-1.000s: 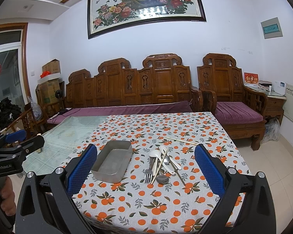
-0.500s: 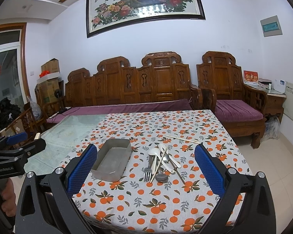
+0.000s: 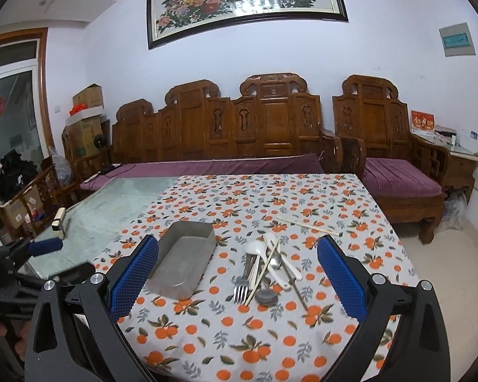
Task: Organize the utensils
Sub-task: 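Move the left gripper to the utensil pile and grasp a steel fork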
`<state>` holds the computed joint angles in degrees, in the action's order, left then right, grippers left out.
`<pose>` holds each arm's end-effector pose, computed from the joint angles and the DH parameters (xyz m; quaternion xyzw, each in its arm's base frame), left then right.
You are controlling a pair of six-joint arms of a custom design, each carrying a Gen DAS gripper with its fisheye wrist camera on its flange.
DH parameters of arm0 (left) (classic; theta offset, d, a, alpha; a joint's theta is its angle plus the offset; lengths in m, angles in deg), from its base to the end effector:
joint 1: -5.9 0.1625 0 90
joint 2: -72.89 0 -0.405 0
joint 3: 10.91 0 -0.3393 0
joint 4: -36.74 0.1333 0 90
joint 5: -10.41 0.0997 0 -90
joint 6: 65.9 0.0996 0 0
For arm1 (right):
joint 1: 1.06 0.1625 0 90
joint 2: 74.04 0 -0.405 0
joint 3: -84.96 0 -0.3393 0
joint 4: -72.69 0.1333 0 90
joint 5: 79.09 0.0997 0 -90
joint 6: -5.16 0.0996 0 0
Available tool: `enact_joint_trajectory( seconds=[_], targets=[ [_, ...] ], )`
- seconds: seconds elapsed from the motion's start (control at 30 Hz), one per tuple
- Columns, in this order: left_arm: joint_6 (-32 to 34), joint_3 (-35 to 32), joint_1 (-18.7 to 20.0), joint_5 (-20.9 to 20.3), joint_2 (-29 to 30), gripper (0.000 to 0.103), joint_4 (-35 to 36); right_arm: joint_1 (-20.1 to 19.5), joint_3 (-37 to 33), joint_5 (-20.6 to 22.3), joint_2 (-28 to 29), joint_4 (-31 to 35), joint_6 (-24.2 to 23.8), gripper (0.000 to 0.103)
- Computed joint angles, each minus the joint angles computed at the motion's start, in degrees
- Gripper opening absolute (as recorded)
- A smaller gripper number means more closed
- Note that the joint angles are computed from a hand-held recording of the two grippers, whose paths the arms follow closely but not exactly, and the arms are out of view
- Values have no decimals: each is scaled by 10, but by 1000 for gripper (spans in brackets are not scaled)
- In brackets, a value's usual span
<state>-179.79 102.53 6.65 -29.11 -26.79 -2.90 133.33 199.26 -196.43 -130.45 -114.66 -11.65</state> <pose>-0.2452 -0.2134 0.3637 0.0576 0.7972 -0.4503 0.3979 0.4387 -0.3229 0.2075 0.3969 -0.8279 0.3716 0.1379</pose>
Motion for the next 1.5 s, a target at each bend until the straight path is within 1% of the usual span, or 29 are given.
enact_joint_trajectory(
  seconds=[0.07, 0.13, 0.23, 0.3, 0.4, 0.47, 0.53, 0.63, 0.7, 0.73, 0.77, 0.83, 0.9, 1.03, 1.1, 1.13, 1.17, 1.23, 1.27, 1.33, 1.37, 1.4, 1.43, 1.5],
  targets=[
    [20, 7, 17, 4, -6, 96, -20, -8, -13, 11, 10, -5, -16, 100],
    [40, 12, 30, 6, -9, 96, -39, -13, -28, 6, 19, 2, -29, 100],
    [89, 26, 57, 10, -19, 96, -87, -23, -54, 1, 37, 14, -52, 100],
    [116, 33, 75, 15, -20, 96, -111, -33, -69, 3, 47, 21, -69, 100],
    [176, 46, 102, 21, -29, 96, -169, -50, -91, -4, 65, 37, -95, 100],
    [205, 47, 120, 28, -27, 96, -193, -64, -97, -13, 74, 47, -111, 100],
    [229, 47, 135, 37, -25, 96, -211, -80, -98, -11, 77, 62, -119, 96],
    [274, 51, 153, 48, -27, 96, -256, -102, -92, -7, 81, 83, -124, 86],
    [315, 55, 165, 55, -25, 96, -298, -116, -82, -2, 83, 92, -124, 78],
    [331, 56, 171, 58, -21, 96, -315, -124, -78, 1, 85, 97, -124, 76],
    [340, 56, 178, 64, -13, 96, -324, -129, -75, 2, 88, 98, -124, 71],
    [360, 56, 189, 71, -1, 96, -347, -144, -69, 1, 95, 104, -122, 68],
    [410, 69, 203, 75, 3, 96, -413, -153, -68, -2, 102, 114, -125, 63],
    [492, 91, 230, 78, 24, 96, -525, -168, -66, -2, 105, 127, -122, 62],
    [558, 104, 251, 65, 39, 96, -608, -174, -67, -3, 103, 133, -119, 62],
    [579, 108, 261, 60, 48, 95, -638, -176, -66, -2, 102, 135, -115, 62],
    [609, 114, 275, 52, 59, 92, -681, -178, -67, -1, 102, 138, -113, 62],
    [645, 120, 293, 38, 76, 83, -735, -182, -67, -2, 101, 141, -108, 62],
    [668, 125, 304, 31, 88, 76, -772, -183, -67, -2, 101, 142, -109, 62],
    [700, 131, 322, 23, 106, 71, -823, -186, -67, -3, 102, 142, -107, 62],
    [717, 135, 334, 17, 119, 67, -856, -187, -68, -3, 103, 144, -105, 62],
    [726, 136, 344, 11, 127, 62, -875, -188, -67, -4, 103, 145, -104, 62],
    [732, 135, 354, 5, 137, 60, -888, -189, -67, -4, 103, 145, -104, 62],
    [744, 135, 373, -4, 155, 50, -915, -190, -67, -4, 103, 147, -103, 62]
  ],
)
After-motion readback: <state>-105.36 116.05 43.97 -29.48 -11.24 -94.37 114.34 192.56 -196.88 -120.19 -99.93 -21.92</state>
